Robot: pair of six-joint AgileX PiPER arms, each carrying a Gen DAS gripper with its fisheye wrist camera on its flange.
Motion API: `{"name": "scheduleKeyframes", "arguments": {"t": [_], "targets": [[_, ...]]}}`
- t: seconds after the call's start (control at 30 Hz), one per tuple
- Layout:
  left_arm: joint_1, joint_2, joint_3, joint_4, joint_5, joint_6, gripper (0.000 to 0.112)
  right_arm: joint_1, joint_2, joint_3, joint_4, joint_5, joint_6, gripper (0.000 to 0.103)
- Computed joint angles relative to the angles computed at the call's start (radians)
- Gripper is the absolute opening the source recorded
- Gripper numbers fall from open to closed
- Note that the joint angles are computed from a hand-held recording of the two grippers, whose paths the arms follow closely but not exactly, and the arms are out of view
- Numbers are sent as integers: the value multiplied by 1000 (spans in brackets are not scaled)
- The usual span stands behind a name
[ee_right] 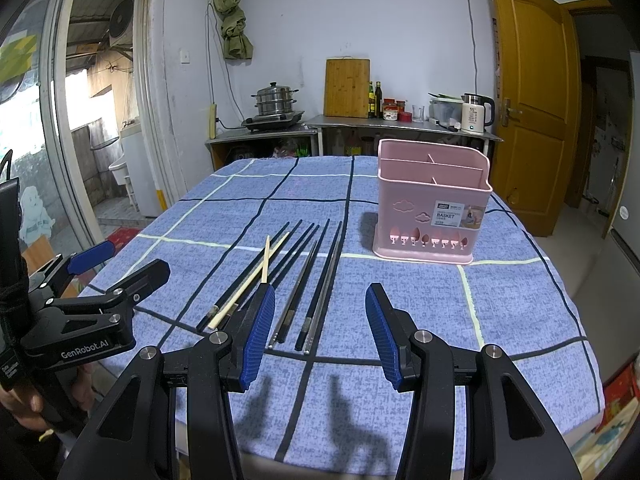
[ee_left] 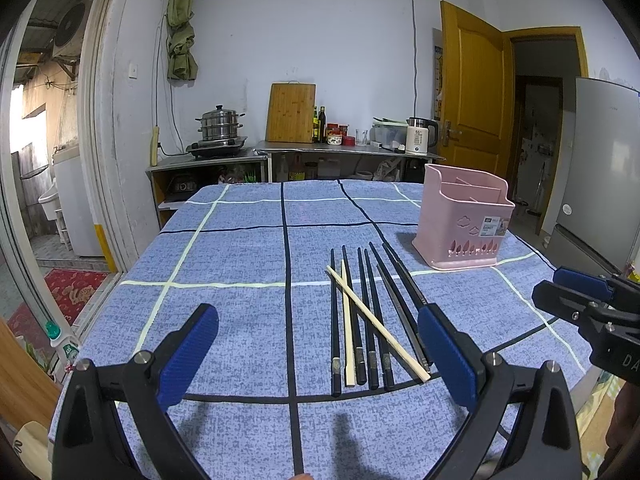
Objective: Organize utensils
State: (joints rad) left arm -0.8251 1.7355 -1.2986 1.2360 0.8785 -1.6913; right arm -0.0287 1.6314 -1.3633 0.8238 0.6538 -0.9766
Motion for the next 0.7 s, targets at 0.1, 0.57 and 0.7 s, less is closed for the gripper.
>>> {"name": "scheduleKeyframes", "arguments": {"t": [0.1, 0.57, 0.7], "targets": [[0, 3, -3, 0, 0, -1, 101, 0, 0, 0, -1, 0, 2, 48], [21, 4, 9, -3, -28, -6, 101, 10, 7, -3, -16, -1, 15, 48], [42, 9, 4, -22, -52, 19, 101, 22, 41, -42, -33, 8, 33, 48]]}}
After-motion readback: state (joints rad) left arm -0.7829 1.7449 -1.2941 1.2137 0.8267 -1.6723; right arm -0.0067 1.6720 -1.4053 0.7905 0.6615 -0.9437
